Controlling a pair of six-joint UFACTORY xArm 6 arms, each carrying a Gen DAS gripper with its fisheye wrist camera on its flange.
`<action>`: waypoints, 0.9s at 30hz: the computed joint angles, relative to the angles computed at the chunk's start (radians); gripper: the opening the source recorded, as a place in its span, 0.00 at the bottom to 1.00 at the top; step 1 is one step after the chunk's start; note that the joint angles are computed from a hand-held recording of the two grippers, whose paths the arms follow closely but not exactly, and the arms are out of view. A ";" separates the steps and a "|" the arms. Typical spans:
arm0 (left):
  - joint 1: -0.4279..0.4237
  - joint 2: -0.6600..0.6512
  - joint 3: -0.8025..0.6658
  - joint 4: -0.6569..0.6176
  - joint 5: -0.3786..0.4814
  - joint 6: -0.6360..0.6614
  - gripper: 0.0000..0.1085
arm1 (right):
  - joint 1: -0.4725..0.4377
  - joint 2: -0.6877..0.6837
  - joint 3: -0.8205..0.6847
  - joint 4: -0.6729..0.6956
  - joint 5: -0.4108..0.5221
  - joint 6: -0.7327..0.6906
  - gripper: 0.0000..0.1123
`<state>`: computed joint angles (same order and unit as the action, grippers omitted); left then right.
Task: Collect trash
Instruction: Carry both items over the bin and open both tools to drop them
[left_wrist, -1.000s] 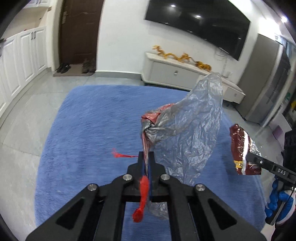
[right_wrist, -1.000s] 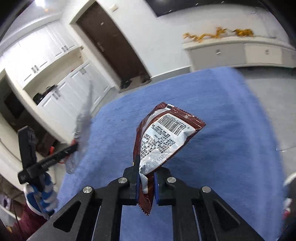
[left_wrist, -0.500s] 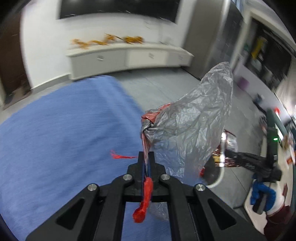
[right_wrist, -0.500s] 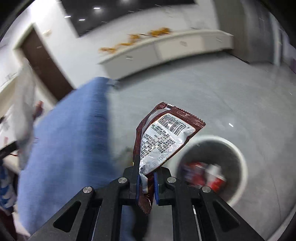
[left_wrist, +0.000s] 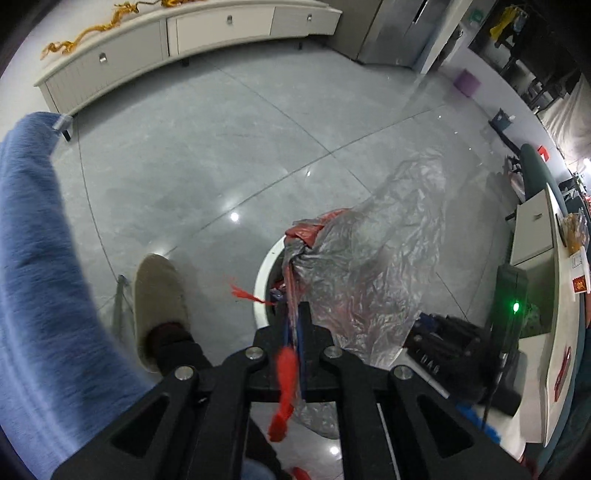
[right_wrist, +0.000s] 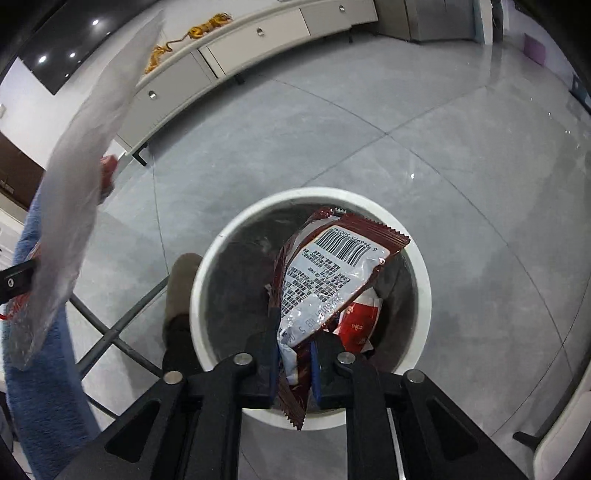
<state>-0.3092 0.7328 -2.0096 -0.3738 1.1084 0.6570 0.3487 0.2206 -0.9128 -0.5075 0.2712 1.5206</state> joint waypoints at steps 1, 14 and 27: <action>-0.005 0.016 -0.015 0.001 0.013 -0.007 0.04 | 0.002 0.000 0.008 -0.011 -0.002 0.019 0.31; -0.019 0.095 -0.096 -0.050 0.082 -0.033 0.51 | 0.041 -0.103 0.051 -0.141 0.119 0.182 0.46; 0.094 -0.321 0.432 -0.260 -0.339 0.209 0.51 | 0.243 -0.110 -0.214 -0.338 0.517 0.263 0.54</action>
<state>-0.2152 0.4117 -1.5773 -0.6343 0.7695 0.8659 0.5922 0.1106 -1.1265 -0.8451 0.7885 1.7831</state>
